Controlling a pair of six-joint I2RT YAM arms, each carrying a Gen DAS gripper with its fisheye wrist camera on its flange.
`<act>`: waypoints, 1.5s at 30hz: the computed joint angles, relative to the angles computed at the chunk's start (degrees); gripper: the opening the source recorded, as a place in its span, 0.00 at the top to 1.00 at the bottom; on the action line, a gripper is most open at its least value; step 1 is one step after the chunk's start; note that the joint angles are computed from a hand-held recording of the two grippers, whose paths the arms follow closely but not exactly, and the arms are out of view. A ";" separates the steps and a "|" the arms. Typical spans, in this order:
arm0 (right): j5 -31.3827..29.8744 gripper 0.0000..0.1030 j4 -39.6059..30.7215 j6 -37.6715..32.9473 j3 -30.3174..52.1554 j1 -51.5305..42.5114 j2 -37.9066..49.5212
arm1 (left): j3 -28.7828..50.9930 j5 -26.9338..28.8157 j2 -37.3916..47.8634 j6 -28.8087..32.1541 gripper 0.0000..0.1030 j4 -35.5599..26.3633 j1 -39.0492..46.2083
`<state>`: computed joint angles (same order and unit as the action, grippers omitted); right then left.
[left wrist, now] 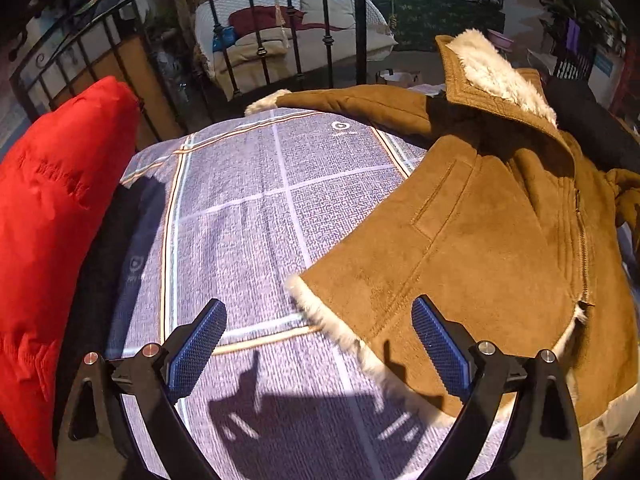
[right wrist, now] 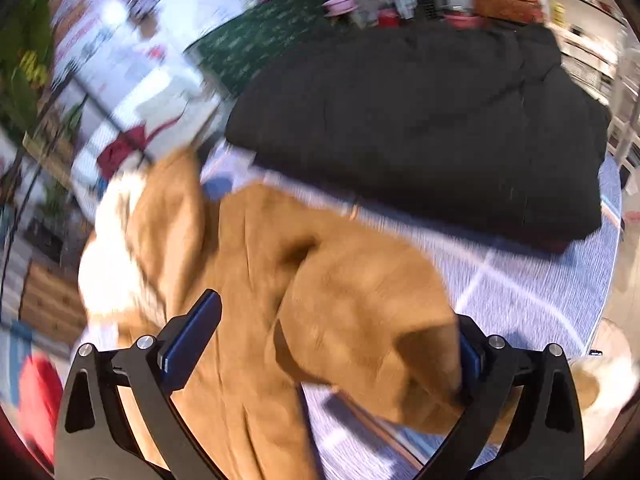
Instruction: Fold large clothes
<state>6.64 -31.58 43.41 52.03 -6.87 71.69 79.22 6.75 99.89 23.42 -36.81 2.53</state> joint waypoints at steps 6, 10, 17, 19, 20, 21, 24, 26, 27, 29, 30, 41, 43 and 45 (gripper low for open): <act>9.34 0.05 -3.65 -6.38 -3.44 13.77 -5.94 | 12.69 -1.09 12.98 5.78 0.11 -2.25 -2.61; 11.62 0.05 -3.89 -3.63 -5.85 18.33 -9.15 | 17.76 -0.55 18.66 10.30 0.11 -5.92 -5.71; 44.67 0.05 -10.35 9.34 -8.01 41.91 -13.84 | 20.86 4.24 21.74 8.70 0.49 -12.08 -5.87; 30.04 0.05 -5.50 2.10 -8.13 36.78 -11.27 | 18.55 3.26 20.29 8.91 0.58 -10.58 -6.28; 20.88 0.05 -3.27 0.63 -8.82 34.25 -8.85 | 17.82 2.57 19.85 8.70 0.63 -10.06 -6.61; 14.55 0.05 -2.23 0.46 -9.01 32.56 -6.07 | 17.14 1.65 19.24 8.16 0.72 -9.78 -7.01; 6.19 0.07 1.22 6.52 -11.37 31.23 0.12 | 14.54 -0.46 16.96 7.62 0.87 -8.66 -8.14; -1.28 0.24 7.63 9.84 -15.21 29.53 -0.17 | 11.98 -1.06 14.68 8.76 0.89 -7.60 -8.66; -0.82 0.28 8.07 10.52 -15.46 30.08 0.04 | 11.00 -0.93 13.65 9.17 0.89 -7.45 -8.76; 1.27 0.45 6.01 8.50 -13.26 31.70 1.61 | 9.26 0.11 11.15 9.05 0.90 -7.50 -8.71; 2.78 0.64 3.25 7.93 -11.82 32.63 0.87 | 8.29 0.73 9.56 8.65 0.90 -7.15 -8.59; 14.93 0.84 -12.00 6.38 -3.62 44.34 -11.37 | -2.46 12.10 -16.78 8.42 0.91 -14.89 -4.99; 14.07 0.84 -15.18 6.85 -4.17 45.02 -14.80 | -4.95 12.08 -20.60 10.11 0.91 -17.50 -2.51; 14.70 0.84 -19.67 8.66 -5.58 47.41 -17.92 | -7.24 12.81 -22.79 11.70 0.91 -20.31 1.10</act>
